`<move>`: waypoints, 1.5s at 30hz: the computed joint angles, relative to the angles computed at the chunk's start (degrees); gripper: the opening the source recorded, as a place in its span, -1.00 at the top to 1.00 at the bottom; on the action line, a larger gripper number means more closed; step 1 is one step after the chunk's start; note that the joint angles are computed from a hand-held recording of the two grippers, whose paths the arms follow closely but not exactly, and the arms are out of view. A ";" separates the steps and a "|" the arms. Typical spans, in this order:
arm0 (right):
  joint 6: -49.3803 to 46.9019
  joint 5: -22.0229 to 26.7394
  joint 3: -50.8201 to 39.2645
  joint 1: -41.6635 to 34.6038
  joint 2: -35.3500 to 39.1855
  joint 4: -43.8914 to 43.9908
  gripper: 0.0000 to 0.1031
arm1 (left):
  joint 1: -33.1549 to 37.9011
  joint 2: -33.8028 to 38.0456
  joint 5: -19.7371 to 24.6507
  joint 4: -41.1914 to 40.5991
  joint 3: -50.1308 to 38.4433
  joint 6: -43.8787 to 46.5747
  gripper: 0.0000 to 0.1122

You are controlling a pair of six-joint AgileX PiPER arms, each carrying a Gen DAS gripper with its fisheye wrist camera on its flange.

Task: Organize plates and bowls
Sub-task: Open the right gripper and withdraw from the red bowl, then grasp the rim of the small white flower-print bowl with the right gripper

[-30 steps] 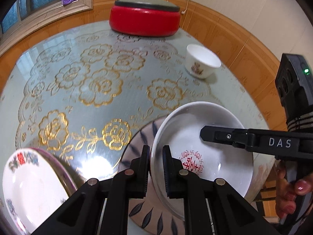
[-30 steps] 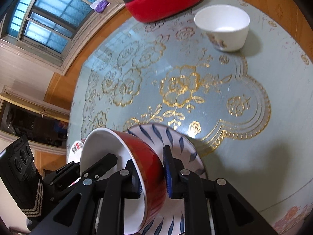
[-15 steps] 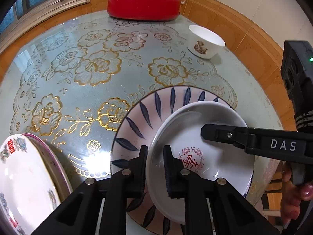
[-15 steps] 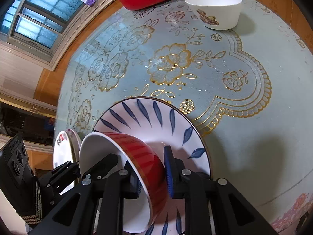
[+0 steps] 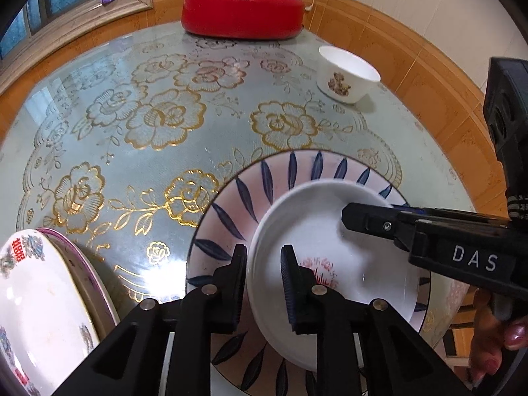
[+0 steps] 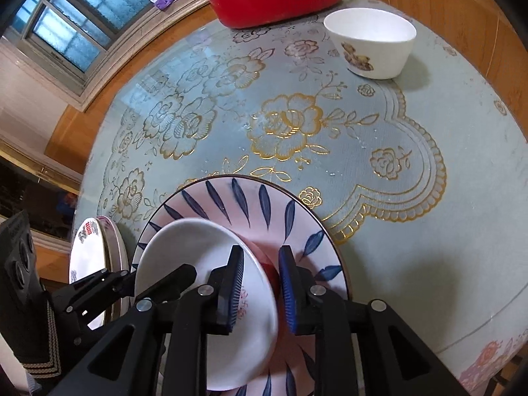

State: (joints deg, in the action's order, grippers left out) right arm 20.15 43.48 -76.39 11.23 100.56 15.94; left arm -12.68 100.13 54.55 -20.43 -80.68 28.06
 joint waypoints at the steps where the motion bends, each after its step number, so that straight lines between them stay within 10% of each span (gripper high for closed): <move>1: -0.07 -0.08 -0.09 0.01 -0.12 -0.03 0.56 | 0.03 -0.18 -0.10 0.06 -0.06 -0.12 0.60; 20: -3.56 -1.83 5.77 -2.30 -7.92 4.11 0.56 | 0.65 -4.42 -0.37 -0.58 1.85 -2.49 -0.17; 45: -13.72 3.03 -1.40 -23.41 -2.86 8.97 0.29 | -1.80 -1.33 1.57 4.56 -7.34 -16.41 -0.35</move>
State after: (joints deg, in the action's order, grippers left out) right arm 6.43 46.51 -77.79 -12.19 97.70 24.91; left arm -14.48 98.80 56.12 -15.87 -88.02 11.65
